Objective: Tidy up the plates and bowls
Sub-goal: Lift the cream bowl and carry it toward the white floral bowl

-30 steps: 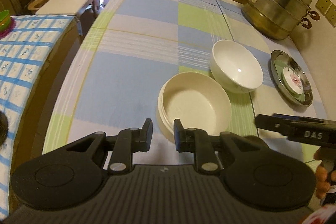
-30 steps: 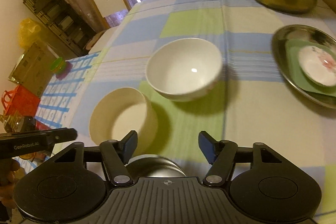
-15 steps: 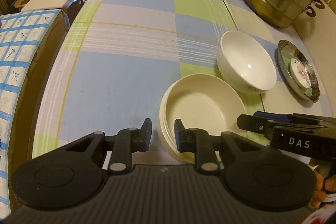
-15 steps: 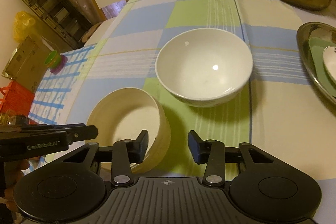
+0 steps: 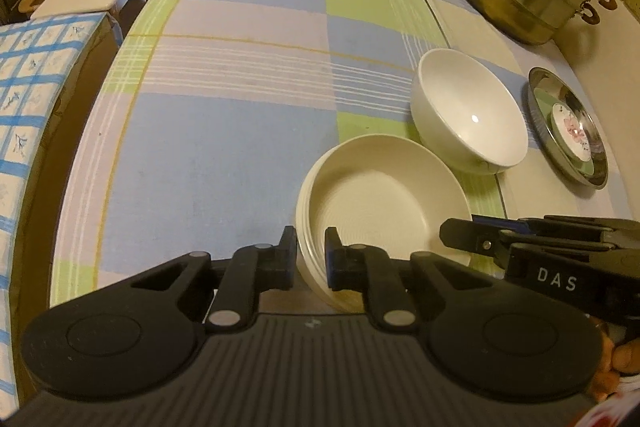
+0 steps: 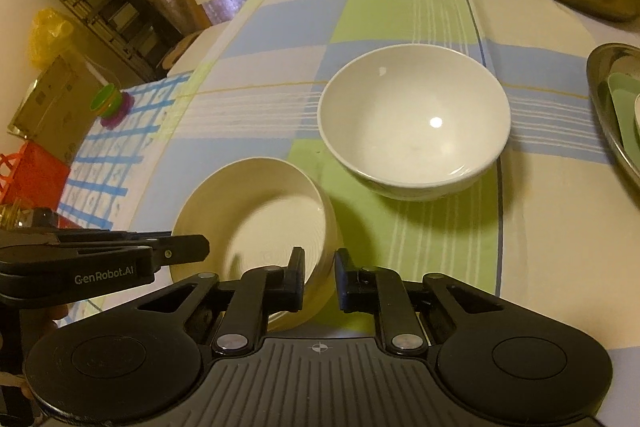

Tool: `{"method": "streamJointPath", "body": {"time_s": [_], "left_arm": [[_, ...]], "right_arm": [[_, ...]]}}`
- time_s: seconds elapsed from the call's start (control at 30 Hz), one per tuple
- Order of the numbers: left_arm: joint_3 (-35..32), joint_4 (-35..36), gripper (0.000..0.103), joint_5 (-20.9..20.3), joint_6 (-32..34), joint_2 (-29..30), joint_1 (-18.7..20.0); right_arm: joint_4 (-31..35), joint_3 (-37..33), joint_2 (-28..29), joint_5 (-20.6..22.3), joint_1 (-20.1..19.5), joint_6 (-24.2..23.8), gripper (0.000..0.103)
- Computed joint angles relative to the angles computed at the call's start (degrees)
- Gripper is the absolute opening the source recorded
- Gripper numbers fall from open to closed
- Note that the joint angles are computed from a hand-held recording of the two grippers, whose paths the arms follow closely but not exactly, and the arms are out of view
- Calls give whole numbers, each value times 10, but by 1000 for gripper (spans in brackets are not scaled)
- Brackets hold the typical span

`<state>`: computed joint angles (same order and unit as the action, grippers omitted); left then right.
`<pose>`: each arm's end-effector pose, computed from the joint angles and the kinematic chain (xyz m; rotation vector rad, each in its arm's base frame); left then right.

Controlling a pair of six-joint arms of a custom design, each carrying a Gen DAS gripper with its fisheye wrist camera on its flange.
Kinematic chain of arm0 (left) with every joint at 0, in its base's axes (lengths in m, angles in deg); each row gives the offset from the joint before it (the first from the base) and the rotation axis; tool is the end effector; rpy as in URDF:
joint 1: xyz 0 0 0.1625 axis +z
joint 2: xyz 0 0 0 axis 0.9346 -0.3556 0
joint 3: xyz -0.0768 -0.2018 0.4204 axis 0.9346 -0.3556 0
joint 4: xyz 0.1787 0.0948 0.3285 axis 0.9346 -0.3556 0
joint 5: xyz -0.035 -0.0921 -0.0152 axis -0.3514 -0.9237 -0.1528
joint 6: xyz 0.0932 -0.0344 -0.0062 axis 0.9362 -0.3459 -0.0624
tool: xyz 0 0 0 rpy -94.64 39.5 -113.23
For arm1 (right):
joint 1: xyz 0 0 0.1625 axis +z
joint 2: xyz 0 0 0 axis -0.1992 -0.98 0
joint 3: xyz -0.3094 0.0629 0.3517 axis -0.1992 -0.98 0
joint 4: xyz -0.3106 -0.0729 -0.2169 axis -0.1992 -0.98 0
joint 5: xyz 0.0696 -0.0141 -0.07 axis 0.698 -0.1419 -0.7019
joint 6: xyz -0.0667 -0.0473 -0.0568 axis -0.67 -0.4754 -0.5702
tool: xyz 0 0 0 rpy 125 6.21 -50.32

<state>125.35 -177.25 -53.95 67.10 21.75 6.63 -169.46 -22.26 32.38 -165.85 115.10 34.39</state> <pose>-0.0118 -0.8077 0.2379 0.3512 2.5300 -0.5211 0.2877 -0.7850 -0.0176 0.3133 -2.7016 0.6172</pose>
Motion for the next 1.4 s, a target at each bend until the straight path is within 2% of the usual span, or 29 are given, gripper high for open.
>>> {"method": "streamJointPath", "body": {"time_s": [0.43,0.57,0.97,1.2,1.4], "left_arm": [[0,-24,12,9,27,-26,-23],[-13,-31,12,-1,41,-23,-30],[-121,9,12,-50,74,43,-44],[-191,58,12,-60,80,91,-45],[-238,102,12,-60,72,122,-44]], "right_arm": [[3,-9,-16,22,19,4,16],[1,-14,-22,21,22,11,16],[-18,-37,-40,-18,17,34,16],[0,-66,-36,-42,6,49,16],[15,-67,-41,-46,-6,66,16]]}}
